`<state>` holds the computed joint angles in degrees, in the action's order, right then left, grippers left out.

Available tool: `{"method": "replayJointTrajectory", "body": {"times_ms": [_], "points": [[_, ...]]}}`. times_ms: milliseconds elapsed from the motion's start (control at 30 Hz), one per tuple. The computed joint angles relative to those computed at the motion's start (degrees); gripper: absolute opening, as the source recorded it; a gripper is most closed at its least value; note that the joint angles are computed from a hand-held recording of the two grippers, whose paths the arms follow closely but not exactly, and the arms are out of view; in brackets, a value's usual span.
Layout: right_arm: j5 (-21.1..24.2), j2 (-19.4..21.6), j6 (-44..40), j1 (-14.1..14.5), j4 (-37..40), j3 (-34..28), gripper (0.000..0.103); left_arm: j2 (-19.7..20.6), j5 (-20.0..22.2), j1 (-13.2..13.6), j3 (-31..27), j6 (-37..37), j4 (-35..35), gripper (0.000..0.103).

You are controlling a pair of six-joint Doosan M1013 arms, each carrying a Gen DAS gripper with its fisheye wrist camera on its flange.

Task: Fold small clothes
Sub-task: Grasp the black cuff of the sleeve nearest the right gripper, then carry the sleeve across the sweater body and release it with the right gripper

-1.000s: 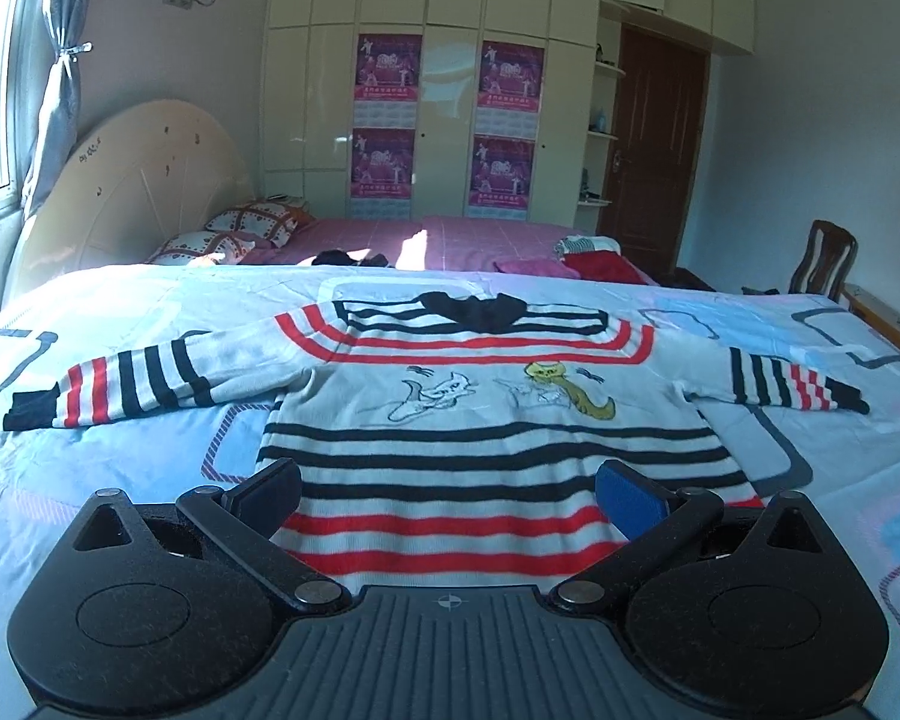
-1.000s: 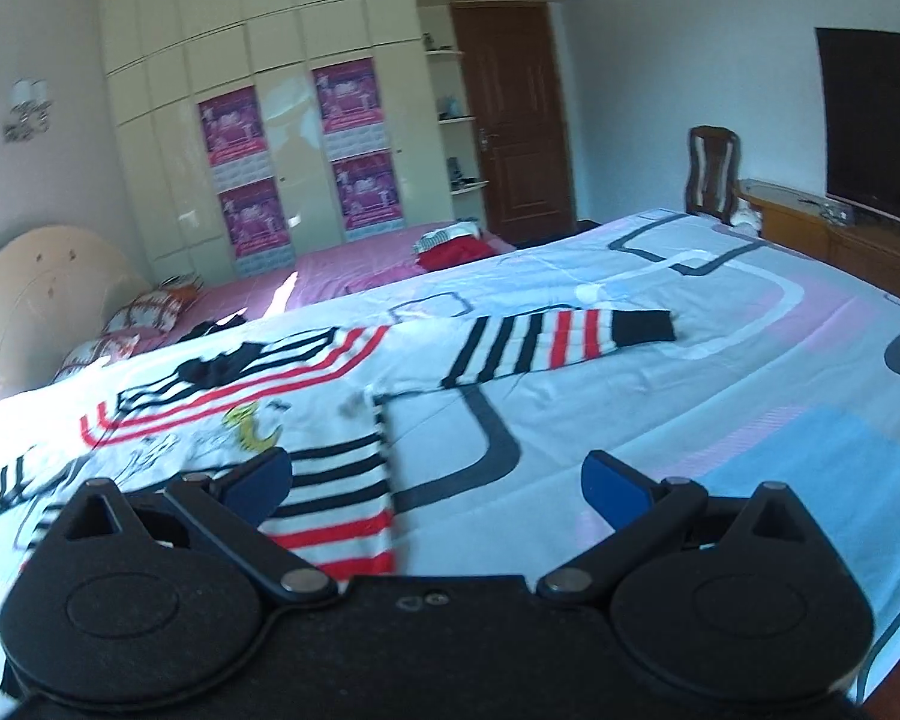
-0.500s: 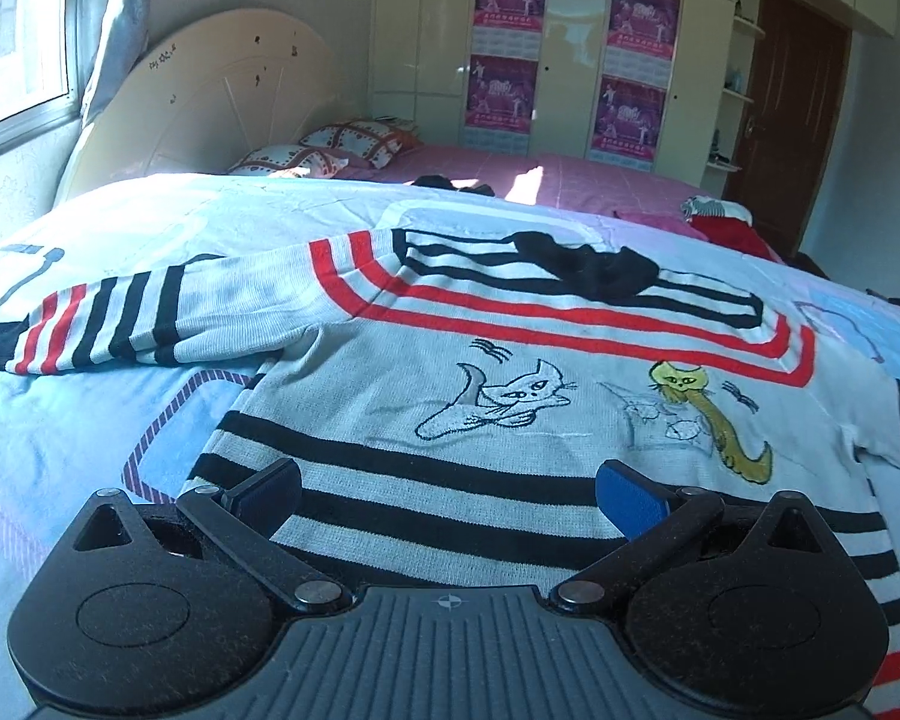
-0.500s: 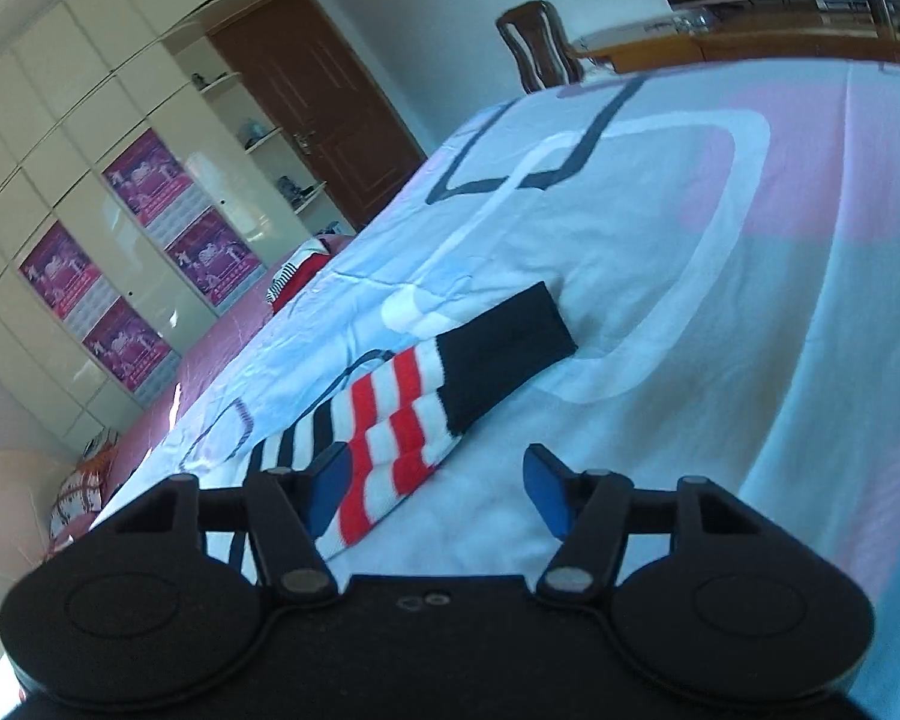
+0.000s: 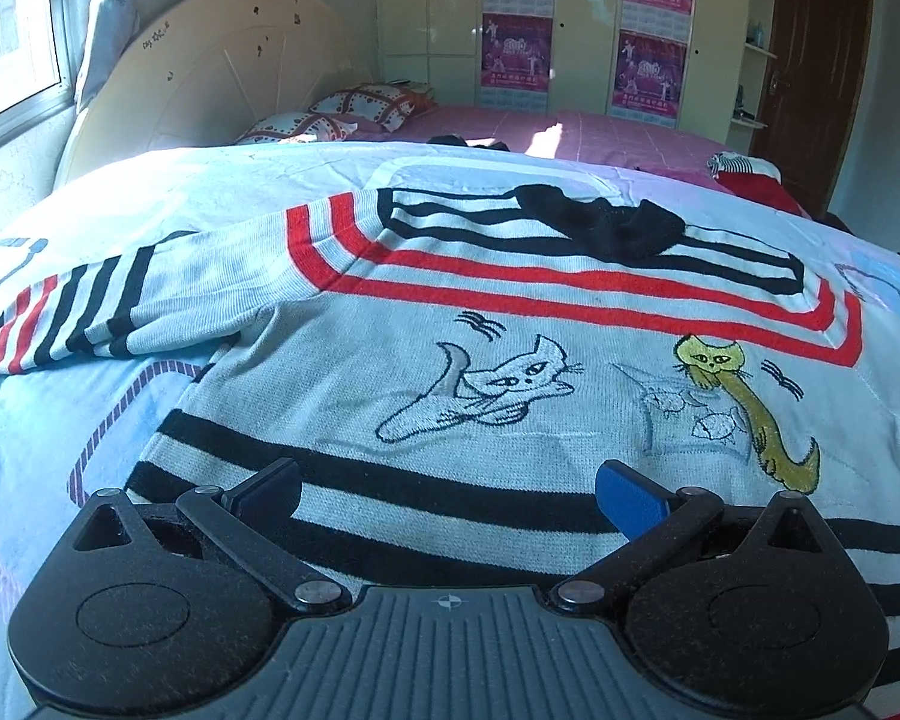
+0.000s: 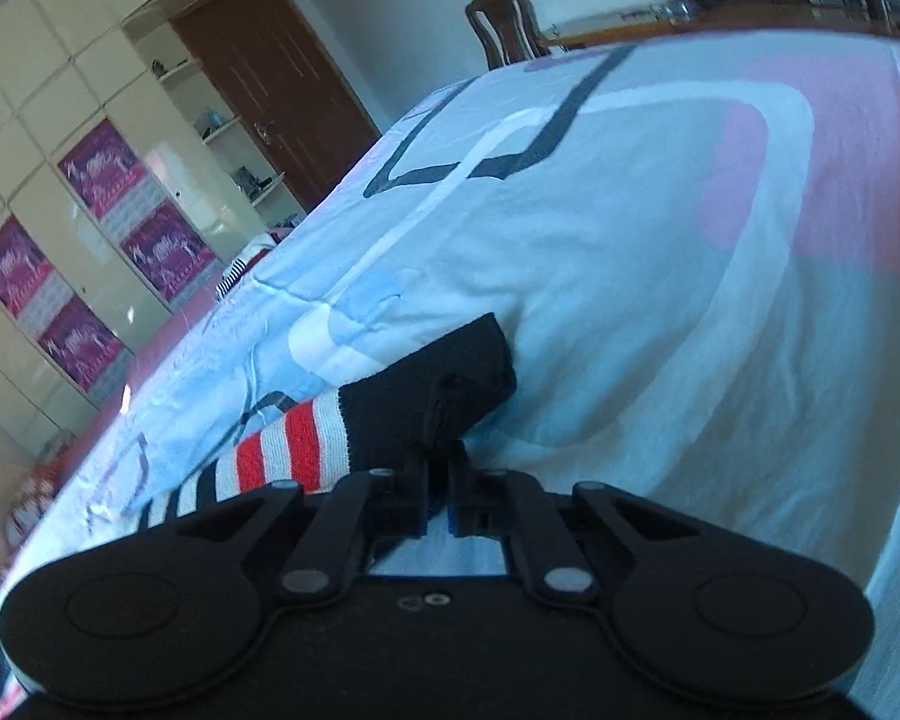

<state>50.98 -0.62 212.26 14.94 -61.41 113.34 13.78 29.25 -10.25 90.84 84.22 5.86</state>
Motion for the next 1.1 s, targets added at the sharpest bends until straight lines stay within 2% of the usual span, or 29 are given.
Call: {"method": "replayJointTrajectory", "body": {"times_ms": [67,133,333,433,567,700,733,800,867,933,1000,1100], "points": [[3.1,1.3,-4.4,0.7,1.7,-2.1,0.007,0.1,-0.6,0.7,-0.4,1.4,-0.2,0.103],[4.8,1.9,-6.7,2.0,-0.1,-3.5,0.007,0.5,-0.7,1.7,-1.1,3.7,-1.1,0.103],[7.3,5.6,-16.9,8.4,-6.4,-11.5,0.007,2.2,-1.1,5.8,-3.6,15.2,-9.7,0.103],[5.5,9.0,-22.7,11.6,-7.8,-17.4,0.007,3.2,0.0,8.0,-4.9,22.0,-16.2,0.103],[0.8,14.6,-30.2,13.8,-6.2,-24.8,0.007,4.2,1.5,10.5,-6.2,27.1,-22.2,0.103],[-4.0,20.8,-39.1,14.1,3.6,-31.8,0.007,5.6,4.0,11.9,-7.7,26.8,-21.4,0.103],[-5.3,22.2,-41.9,14.1,6.2,-33.1,0.007,6.0,4.9,12.5,-7.9,29.0,-23.8,0.103],[-9.0,24.4,-48.8,13.9,13.2,-35.2,0.007,6.1,4.7,12.9,-7.8,28.9,-24.8,0.103],[-9.8,26.3,-56.1,14.1,18.6,-37.2,0.018,6.3,5.3,13.7,-8.0,30.6,-29.4,0.103],[-8.5,26.2,-54.8,16.1,13.9,-36.8,0.027,6.5,5.3,13.7,-8.2,30.8,-31.9,0.103],[-10.4,23.6,-48.8,17.0,8.5,-33.2,0.024,6.7,5.3,13.1,-8.5,31.9,-33.8,0.103],[-6.2,20.8,-45.0,18.4,3.4,-30.1,0.019,7.1,6.1,11.6,-8.9,32.2,-35.6,0.103]]}}
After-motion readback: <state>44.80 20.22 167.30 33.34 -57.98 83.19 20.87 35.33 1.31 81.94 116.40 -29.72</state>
